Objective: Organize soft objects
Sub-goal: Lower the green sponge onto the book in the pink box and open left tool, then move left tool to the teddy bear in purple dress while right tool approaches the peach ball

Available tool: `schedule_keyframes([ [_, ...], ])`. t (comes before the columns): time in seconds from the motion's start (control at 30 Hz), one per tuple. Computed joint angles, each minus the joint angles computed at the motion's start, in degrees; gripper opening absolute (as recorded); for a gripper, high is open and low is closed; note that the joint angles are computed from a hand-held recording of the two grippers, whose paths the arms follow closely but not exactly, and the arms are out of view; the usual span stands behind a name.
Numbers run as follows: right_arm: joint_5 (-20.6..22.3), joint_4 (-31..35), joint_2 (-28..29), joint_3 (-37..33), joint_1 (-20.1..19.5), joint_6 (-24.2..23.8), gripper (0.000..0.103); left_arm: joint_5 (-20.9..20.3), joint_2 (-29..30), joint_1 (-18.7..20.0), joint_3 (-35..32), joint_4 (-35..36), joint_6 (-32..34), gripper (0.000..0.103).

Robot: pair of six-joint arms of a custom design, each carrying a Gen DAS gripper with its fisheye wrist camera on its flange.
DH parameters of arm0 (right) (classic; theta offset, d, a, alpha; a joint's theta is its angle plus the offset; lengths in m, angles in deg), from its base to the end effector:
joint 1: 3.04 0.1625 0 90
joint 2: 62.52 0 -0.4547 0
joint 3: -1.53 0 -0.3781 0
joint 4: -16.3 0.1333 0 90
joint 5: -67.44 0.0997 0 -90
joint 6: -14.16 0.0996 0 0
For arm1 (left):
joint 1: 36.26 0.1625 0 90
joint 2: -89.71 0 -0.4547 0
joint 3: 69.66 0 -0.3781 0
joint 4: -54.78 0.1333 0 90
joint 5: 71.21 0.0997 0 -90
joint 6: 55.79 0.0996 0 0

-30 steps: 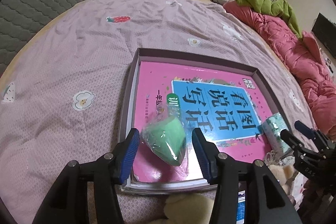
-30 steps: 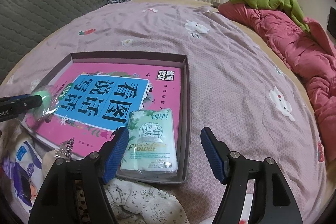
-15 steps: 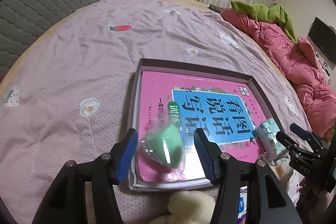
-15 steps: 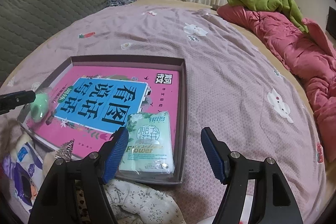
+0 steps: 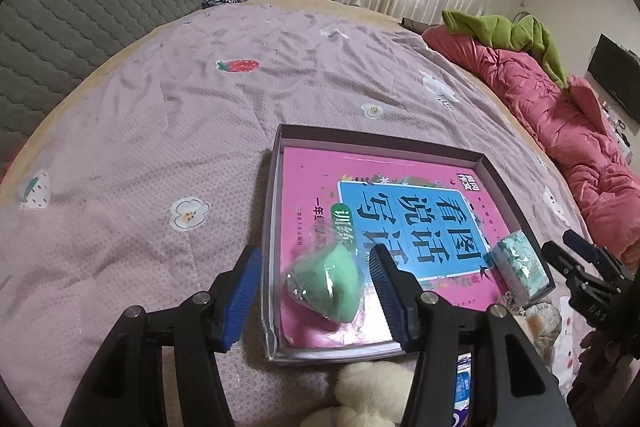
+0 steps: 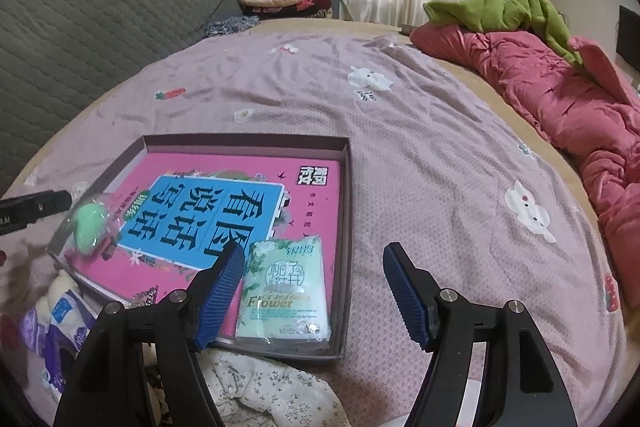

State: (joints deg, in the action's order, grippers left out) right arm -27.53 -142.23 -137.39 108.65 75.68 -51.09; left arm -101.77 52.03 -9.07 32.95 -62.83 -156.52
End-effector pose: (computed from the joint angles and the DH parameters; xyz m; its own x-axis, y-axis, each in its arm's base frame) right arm 0.0093 -0.5908 0.3787 -0.5480 -0.6153 0.5666 -0.8121 0.5536 -0.1843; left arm -0.4057 -0.4547 -0.0028 -0.7382 -0.4857 -0.4682 0.0963 0.6111 -0.7857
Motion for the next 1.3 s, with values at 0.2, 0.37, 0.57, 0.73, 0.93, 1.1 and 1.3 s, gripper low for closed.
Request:
schedule_keyframes([
  [0.2, 3.71, 1.84, -1.19, -0.76, -0.78, 1.66, 0.074, 0.09, -0.27, -0.51, -0.21, 2.54, -1.64, 0.056],
  [0.37, 5.23, 2.95, -1.91, -1.47, -1.31, 2.85, 0.074, 0.26, -0.61, -1.31, 0.07, 4.39, -3.55, 0.056],
  [0.57, 6.44, 3.66, -3.12, -1.05, -1.78, 2.68, 0.076, 0.52, -0.87, -2.18, 0.00, 7.69, -6.31, 0.056],
  [0.73, 8.15, 5.11, -5.13, -0.18, -2.43, 1.57, 0.076, 0.13, -0.29, -3.01, -0.85, 9.92, -7.31, 0.056],
  [0.93, 8.79, 7.85, -7.47, 0.75, -3.24, 0.67, 0.076, -0.92, 0.29, -4.19, -1.53, 11.22, -9.18, 0.056],
  [1.1, 8.98, 8.80, -9.63, 2.60, -3.80, -1.39, 0.076, -1.23, 0.77, -5.34, -2.25, 13.08, -11.60, 0.056],
  [1.3, 8.91, 9.59, -11.47, 4.24, -4.27, -2.81, 0.076, -2.19, 1.39, -6.06, -2.67, 12.92, -12.21, 0.056],
])
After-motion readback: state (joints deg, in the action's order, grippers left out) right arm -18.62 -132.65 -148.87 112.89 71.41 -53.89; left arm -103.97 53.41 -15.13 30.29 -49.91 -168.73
